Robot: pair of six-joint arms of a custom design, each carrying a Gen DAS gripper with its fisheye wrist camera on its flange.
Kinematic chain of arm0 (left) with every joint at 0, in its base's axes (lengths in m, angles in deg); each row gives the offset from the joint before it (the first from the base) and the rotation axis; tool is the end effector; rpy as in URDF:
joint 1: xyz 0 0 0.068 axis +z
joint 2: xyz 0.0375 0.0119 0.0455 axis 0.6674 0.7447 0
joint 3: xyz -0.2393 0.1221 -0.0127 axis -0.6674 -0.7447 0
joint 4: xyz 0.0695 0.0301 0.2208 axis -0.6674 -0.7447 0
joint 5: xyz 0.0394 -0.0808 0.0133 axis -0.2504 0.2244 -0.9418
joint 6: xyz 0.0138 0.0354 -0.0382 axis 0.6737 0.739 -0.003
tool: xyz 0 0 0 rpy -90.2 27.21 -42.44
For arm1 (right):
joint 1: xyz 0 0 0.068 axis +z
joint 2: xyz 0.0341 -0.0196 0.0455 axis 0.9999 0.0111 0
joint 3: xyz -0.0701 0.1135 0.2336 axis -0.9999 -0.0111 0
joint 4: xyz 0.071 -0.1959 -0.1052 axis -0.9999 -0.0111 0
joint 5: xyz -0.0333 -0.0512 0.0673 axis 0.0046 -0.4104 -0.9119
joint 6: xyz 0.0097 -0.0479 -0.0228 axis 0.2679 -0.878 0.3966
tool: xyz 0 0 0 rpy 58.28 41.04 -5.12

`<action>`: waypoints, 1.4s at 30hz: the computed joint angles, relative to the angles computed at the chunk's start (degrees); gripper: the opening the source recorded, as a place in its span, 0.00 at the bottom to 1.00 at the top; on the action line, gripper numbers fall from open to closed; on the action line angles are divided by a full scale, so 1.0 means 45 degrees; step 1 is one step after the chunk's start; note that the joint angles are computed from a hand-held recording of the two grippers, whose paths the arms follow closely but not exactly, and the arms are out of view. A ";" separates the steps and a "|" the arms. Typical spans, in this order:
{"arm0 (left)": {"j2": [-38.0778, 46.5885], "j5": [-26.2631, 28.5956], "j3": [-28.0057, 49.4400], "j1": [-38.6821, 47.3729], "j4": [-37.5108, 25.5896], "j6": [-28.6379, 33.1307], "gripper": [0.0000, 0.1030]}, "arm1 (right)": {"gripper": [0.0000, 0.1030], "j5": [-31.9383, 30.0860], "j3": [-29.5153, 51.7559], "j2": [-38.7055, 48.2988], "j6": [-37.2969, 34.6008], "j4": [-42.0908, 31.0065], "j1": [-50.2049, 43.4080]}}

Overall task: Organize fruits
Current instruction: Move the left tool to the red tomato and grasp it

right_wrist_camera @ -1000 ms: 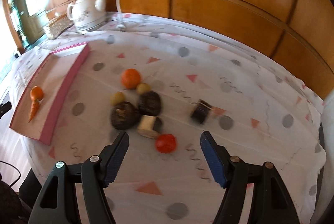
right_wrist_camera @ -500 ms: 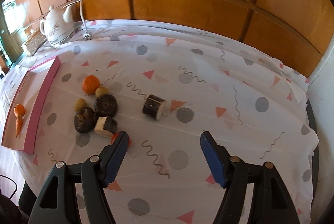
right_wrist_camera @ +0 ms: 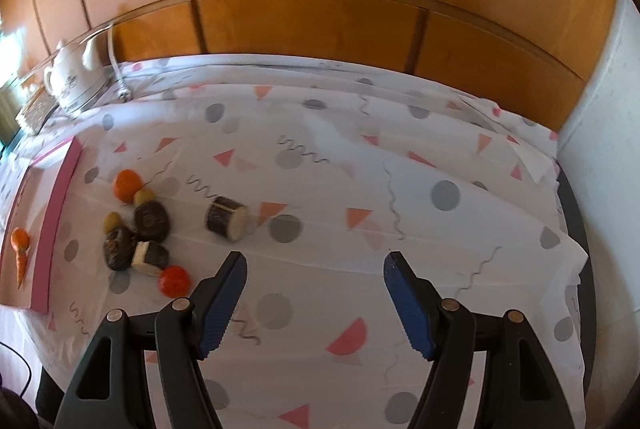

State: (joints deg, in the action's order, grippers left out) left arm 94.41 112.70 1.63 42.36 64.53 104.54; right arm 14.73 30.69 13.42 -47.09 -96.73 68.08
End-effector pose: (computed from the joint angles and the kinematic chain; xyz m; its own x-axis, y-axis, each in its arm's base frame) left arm 0.3180 -0.0112 0.2520 -0.5909 0.3407 -0.7313 0.5166 0.8560 -0.0186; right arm 0.2280 -0.0887 0.2352 -0.7392 0.3605 -0.5688 0.4118 0.9103 0.0418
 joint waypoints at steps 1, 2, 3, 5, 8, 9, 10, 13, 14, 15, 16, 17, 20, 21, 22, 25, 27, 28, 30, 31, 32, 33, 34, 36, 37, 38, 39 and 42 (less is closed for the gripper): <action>-0.0011 -0.0024 -0.0014 -0.0241 0.0052 0.0034 1.00 | 0.70 -0.0023 -0.0027 0.0038 -0.0019 0.0049 -0.0217; -0.0059 -0.0043 -0.0099 -0.0403 0.0165 0.0071 1.00 | 0.70 -0.0079 -0.0052 0.0096 -0.0017 0.0102 -0.0461; -0.0082 -0.0111 -0.0118 -0.0624 0.0205 0.0109 1.00 | 0.70 -0.0145 -0.0070 0.0171 0.0022 0.0156 -0.0725; 0.0036 -0.0100 0.0051 -0.1046 0.0024 0.0182 1.00 | 0.70 -0.0184 -0.0091 0.0300 0.0068 0.0245 -0.1127; 0.0233 -0.0221 0.0229 -0.1680 -0.0086 0.0011 1.00 | 0.70 -0.0215 -0.0125 0.0499 0.0106 0.0355 -0.1682; 0.0281 -0.0216 0.0270 -0.1824 -0.0125 -0.0042 1.00 | 0.70 -0.0188 -0.0108 0.0579 0.0129 0.0363 -0.1828; 0.0294 -0.0205 0.0263 -0.1920 -0.0121 -0.0073 1.00 | 0.70 -0.0137 -0.0080 0.0668 0.0169 0.0357 -0.1974; 0.0369 -0.0141 0.0210 -0.2276 0.0004 -0.0216 1.00 | 0.70 -0.0156 0.0026 0.0920 0.0291 0.0301 -0.2442; 0.0405 -0.0125 0.0206 -0.2374 0.0062 -0.0273 1.00 | 0.70 -0.0200 0.0074 0.1027 0.0366 0.0248 -0.2613; 0.0457 -0.0145 0.0246 -0.2484 0.0042 -0.0308 1.00 | 0.70 -0.0248 0.0140 0.1161 0.0451 0.0168 -0.2782; 0.0562 -0.0149 0.0357 -0.2589 -0.0068 -0.0317 1.00 | 0.70 -0.0249 0.0203 0.1284 0.0518 0.0111 -0.2887; 0.0639 -0.0157 0.0436 -0.2679 -0.0168 -0.0337 1.00 | 0.70 -0.0214 0.0263 0.1413 0.0600 0.0043 -0.2999; 0.0937 -0.0233 0.0726 -0.2986 -0.0431 -0.0380 1.00 | 0.70 -0.0088 0.0378 0.1681 0.0819 -0.0139 -0.3338; 0.1031 -0.0289 0.0811 -0.3089 -0.0501 -0.0368 1.00 | 0.70 0.0017 0.0388 0.1714 0.0921 -0.0175 -0.3437; 0.1102 -0.0333 0.0862 -0.3197 -0.0536 -0.0347 1.00 | 0.70 0.0108 0.0422 0.1769 0.0998 -0.0204 -0.3558; 0.1325 -0.0465 0.1056 -0.3604 -0.0717 0.0056 1.00 | 0.70 0.0142 0.0515 0.1883 0.1358 -0.0289 -0.4114; 0.1356 -0.0591 0.1031 -0.3941 -0.0681 0.0517 1.00 | 0.70 0.0066 0.0560 0.1899 0.1562 -0.0280 -0.4484; 0.1359 -0.0687 0.1032 -0.4152 -0.0672 0.0771 1.00 | 0.70 0.0018 0.0575 0.1889 0.1720 -0.0281 -0.4741; 0.1332 -0.0694 0.0981 -0.4448 -0.0546 0.1090 1.00 | 0.70 -0.0054 0.0608 0.1870 0.1948 -0.0301 -0.5059; 0.1322 -0.0725 0.0980 -0.4635 -0.0475 0.1267 1.00 | 0.70 -0.0146 0.0600 0.1827 0.2091 -0.0282 -0.5278; 0.1339 -0.0810 0.0996 -0.4799 -0.0398 0.1362 1.00 | 0.70 -0.0230 0.0595 0.1777 0.2247 -0.0255 -0.5489; 0.1346 -0.0881 0.0992 -0.5031 -0.0254 0.1509 1.00 | 0.70 -0.0313 0.0601 0.1750 0.2386 -0.0213 -0.5720; 0.1443 -0.0812 0.1129 -0.5177 -0.0326 0.1650 1.00 | 0.70 -0.0424 0.0586 0.1697 0.2574 -0.0181 -0.6037; 0.1743 -0.0590 0.1583 -0.5515 -0.0720 0.2063 0.98 | 0.70 -0.0670 0.0588 0.1691 0.2840 -0.0172 -0.6454; 0.1866 -0.0521 0.1719 -0.5665 -0.0774 0.2268 0.93 | 0.70 -0.0862 0.0623 0.1733 0.2988 -0.0186 -0.6696; 0.1993 -0.0456 0.1852 -0.5826 -0.0846 0.2517 0.90 | 0.70 -0.1037 0.0647 0.1755 0.3126 -0.0215 -0.6923; 0.2211 -0.0462 0.2097 -0.6028 -0.1017 0.2836 0.82 | 0.70 -0.1187 0.0667 0.1780 0.3200 -0.0231 -0.7136; 0.2995 -0.0652 0.2954 -0.6625 -0.1527 0.3471 0.68 | 0.70 -0.1595 0.0685 0.1830 0.3307 -0.0245 -0.7544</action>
State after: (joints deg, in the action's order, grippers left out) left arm 107.88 109.77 14.92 12.55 57.66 120.16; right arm 7.55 33.78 21.65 -32.21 -97.83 34.13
